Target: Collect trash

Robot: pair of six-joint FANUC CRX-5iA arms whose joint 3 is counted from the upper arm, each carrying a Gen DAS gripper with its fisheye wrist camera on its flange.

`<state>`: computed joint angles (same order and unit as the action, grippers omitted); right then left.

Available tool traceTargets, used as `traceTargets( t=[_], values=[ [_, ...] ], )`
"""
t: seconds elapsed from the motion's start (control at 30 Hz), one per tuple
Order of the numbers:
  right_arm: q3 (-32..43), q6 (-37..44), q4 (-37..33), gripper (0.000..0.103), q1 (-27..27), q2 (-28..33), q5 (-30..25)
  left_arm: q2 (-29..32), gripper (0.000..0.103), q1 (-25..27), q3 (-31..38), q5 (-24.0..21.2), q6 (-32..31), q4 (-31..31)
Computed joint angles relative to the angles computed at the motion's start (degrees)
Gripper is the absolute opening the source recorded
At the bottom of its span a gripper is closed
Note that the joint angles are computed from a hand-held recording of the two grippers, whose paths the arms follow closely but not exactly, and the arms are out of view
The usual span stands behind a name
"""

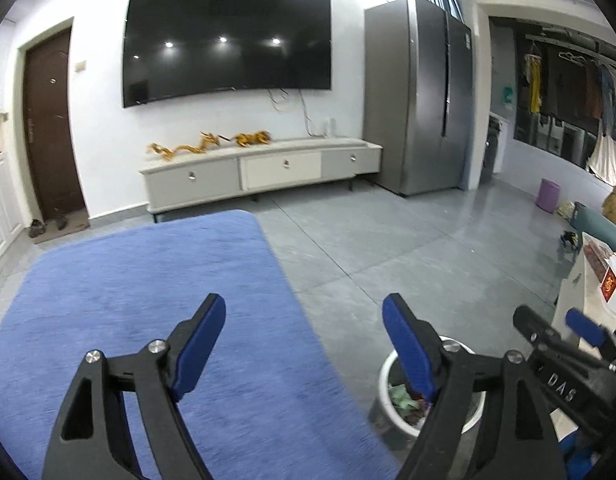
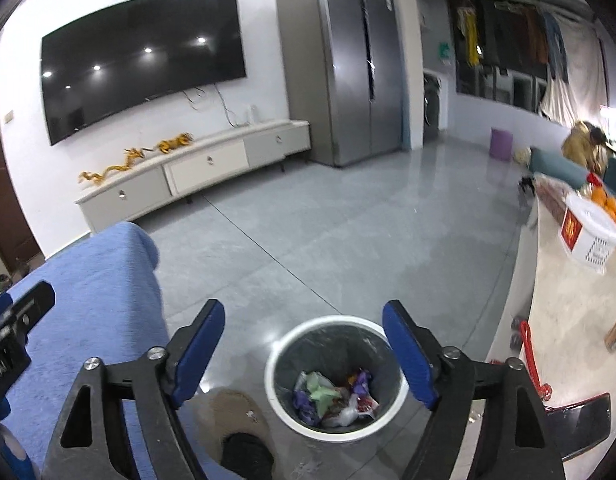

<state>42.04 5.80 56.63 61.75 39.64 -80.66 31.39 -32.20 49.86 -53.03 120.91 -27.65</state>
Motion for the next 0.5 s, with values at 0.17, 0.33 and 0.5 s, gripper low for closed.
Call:
traceTargets(
  t=[0.17,0.33,0.5],
  values=[
    [5.3,3.8,3.2,0.094,2.0,3.0,-1.9,-7.7,0.096,-0.1,-9.3,2.5,6.1,-5.6],
    [8.2,5.7,6.2,0.099,3.7,4.7,-3.3,-11.8,0.099,-0.5,-13.3,2.1,10.1,-9.1],
    [7.9,5.4,8.3,0.102,4.6,5.0,-3.5,-14.5,0.103,-2.5,-16.1,1.4,13.8,-14.3]
  ],
)
